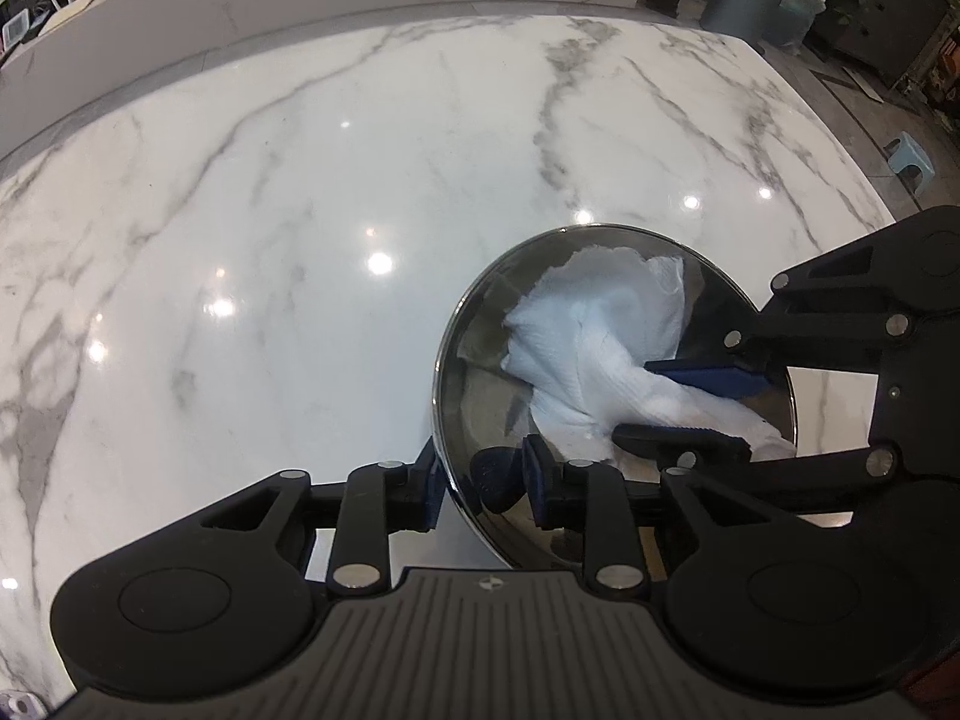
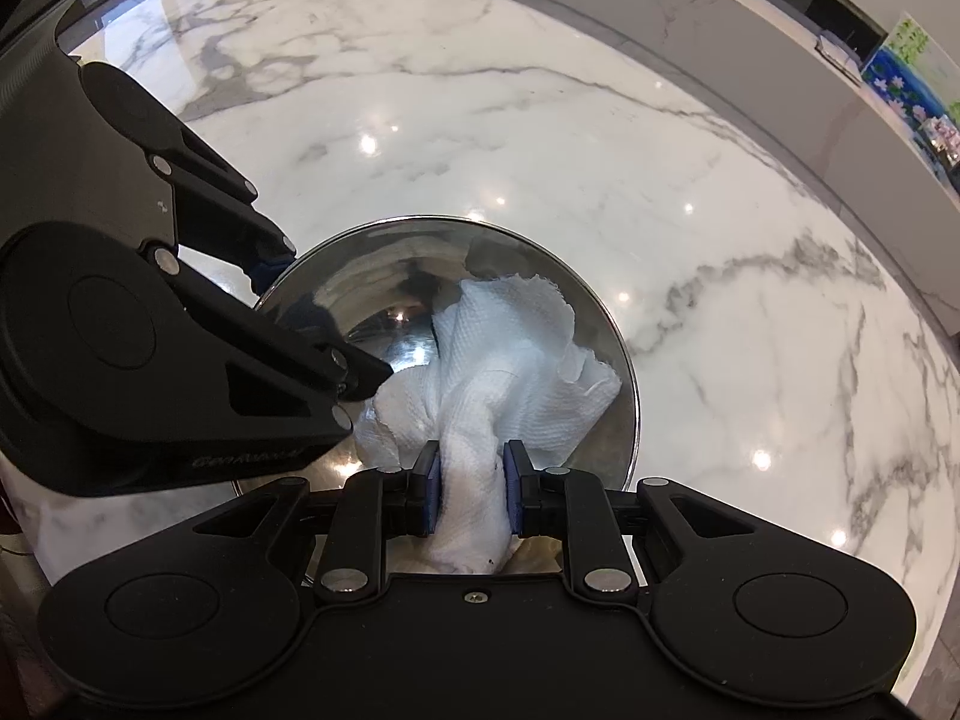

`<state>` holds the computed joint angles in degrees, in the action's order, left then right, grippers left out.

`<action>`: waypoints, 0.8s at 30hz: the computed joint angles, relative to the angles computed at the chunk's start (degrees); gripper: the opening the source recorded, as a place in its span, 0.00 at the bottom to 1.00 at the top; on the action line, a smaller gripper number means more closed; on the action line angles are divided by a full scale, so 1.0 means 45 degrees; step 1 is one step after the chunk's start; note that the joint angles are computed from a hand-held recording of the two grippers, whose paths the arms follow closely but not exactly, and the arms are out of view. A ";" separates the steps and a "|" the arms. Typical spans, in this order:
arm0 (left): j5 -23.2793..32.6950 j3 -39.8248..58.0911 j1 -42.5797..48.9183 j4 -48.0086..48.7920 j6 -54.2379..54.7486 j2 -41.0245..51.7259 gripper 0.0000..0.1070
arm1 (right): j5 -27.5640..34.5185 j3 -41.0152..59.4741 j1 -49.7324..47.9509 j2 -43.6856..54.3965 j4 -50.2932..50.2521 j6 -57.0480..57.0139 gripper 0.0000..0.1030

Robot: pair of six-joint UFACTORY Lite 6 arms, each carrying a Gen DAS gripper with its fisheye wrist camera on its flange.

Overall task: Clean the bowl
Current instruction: 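Wipe the cloth deeper along the bowl bottom with the right gripper while the left gripper holds the rim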

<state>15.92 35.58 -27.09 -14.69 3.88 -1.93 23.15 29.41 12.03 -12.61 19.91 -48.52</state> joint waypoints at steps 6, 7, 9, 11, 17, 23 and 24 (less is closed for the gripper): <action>0.0042 -0.0003 -0.0036 0.0347 -0.0106 -0.0070 0.22 | 0.0101 0.0121 -0.0068 0.0170 0.0417 -0.0380 0.18; 0.0033 0.0003 -0.0022 0.0366 -0.0100 -0.0073 0.21 | 0.0269 0.0150 -0.0153 0.0174 0.0711 -0.0661 0.18; 0.0015 0.0015 0.0039 0.0336 -0.0018 -0.0079 0.19 | 0.0942 0.0274 -0.0486 0.0252 0.1873 -0.1840 0.18; -0.0006 0.0033 0.0114 0.0288 0.0099 -0.0070 0.18 | 0.1359 0.0310 -0.0611 0.0314 0.2638 -0.2693 0.18; -0.0079 -0.0042 -0.0094 0.1267 -0.0753 -0.0178 0.18 | 0.1689 0.0447 -0.0693 0.0682 0.3737 -0.3667 0.18; -0.0104 -0.0011 0.0031 0.1001 -0.0340 -0.0129 0.18 | 0.0823 0.0379 -0.0527 0.0786 0.3427 -0.3260 0.16; -0.0117 -0.0023 0.0018 0.1084 -0.0414 -0.0145 0.18 | 0.0618 0.0363 -0.0458 0.0774 0.3208 -0.2984 0.15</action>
<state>15.39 35.48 -27.01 -9.81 2.02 -2.58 25.93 31.05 9.97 -9.12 34.34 -61.95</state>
